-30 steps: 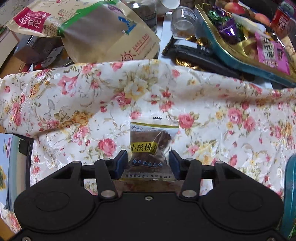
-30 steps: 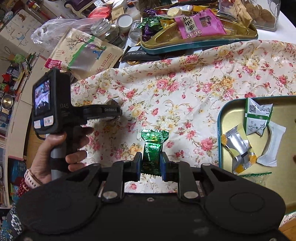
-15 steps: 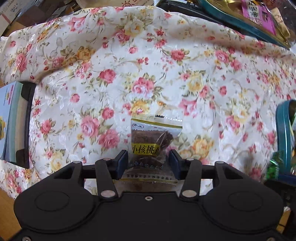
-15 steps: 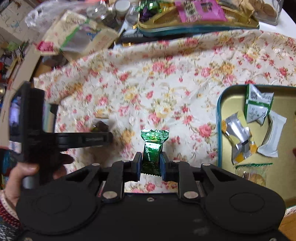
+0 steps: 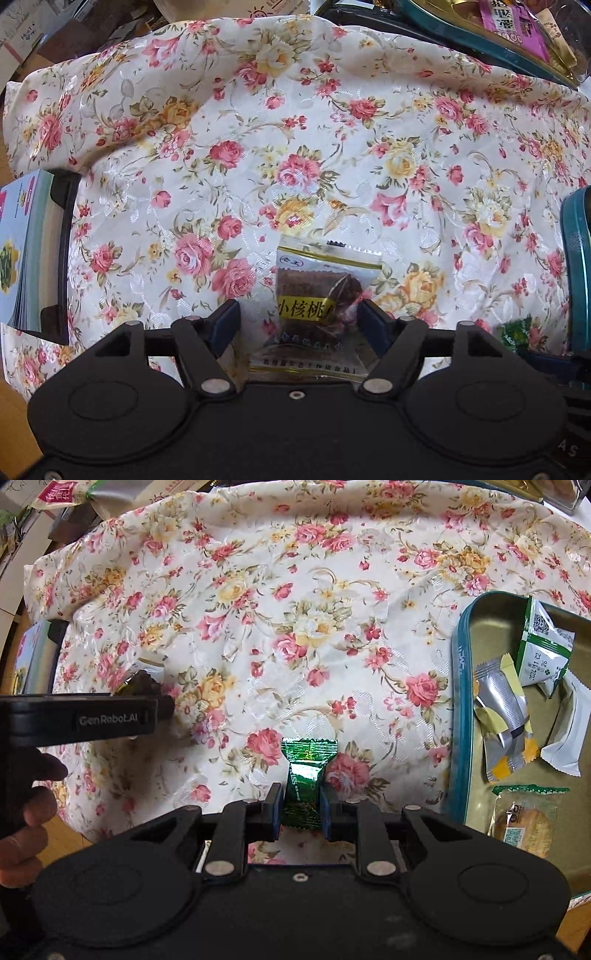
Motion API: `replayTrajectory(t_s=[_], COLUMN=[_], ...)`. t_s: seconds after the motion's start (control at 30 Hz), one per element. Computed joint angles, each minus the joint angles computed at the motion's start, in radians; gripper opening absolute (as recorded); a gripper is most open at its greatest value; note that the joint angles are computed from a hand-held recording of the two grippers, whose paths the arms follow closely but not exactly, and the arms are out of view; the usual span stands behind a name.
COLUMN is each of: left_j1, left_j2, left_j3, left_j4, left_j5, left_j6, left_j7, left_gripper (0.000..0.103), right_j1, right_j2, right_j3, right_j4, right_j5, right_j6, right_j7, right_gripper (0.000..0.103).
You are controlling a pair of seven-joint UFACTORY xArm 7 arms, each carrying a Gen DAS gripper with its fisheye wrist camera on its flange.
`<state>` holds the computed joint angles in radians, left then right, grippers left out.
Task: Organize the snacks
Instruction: 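Lift the brown walnut packet with the left tool while the right tool holds the green candy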
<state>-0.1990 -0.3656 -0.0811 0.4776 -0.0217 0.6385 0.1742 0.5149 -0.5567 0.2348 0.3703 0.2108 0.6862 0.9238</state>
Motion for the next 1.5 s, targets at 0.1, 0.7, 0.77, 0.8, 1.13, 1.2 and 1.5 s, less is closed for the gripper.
replayTrajectory(t_s=[0.1, 0.7, 0.77, 0.8, 1.13, 1.2, 1.5], left_j1=[-0.004, -0.028, -0.022, -0.019, 0.059, 0.068, 0.070], left_j2=[0.018, 0.032, 0.049, 0.059, 0.092, 0.081, -0.062], left_j3=[0.004, 0.011, 0.012, 0.016, 0.015, 0.012, 0.038], left_j4=[0.010, 0.017, 0.049, 0.061, 0.195, 0.212, 0.233], left_j5=[-0.012, -0.061, -0.066, -0.077, -0.041, -0.020, -0.052], left_j6=[-0.009, -0.037, -0.005, 0.004, 0.124, 0.148, 0.124], left_j7=[0.006, 0.037, 0.028, 0.020, -0.148, -0.177, -0.187], left_gripper=[0.076, 0.057, 0.054, 0.054, 0.053, 0.053, 0.053], right_j1=[-0.004, -0.005, -0.001, 0.001, 0.045, 0.059, -0.030], right_j2=[0.004, 0.004, 0.009, 0.011, -0.027, -0.038, -0.050], right_j3=[0.004, 0.042, 0.036, 0.031, -0.050, -0.080, -0.034], right_j4=[-0.001, -0.017, -0.014, -0.013, -0.024, -0.029, 0.042], right_j5=[-0.008, -0.116, -0.116, -0.111, 0.021, 0.080, 0.050], right_j6=[-0.012, -0.083, -0.082, -0.082, -0.152, -0.180, -0.194], right_j7=[0.001, 0.099, 0.087, 0.082, -0.014, -0.031, 0.006], right_gripper=[0.025, 0.027, 0.026, 0.025, 0.020, 0.020, 0.020])
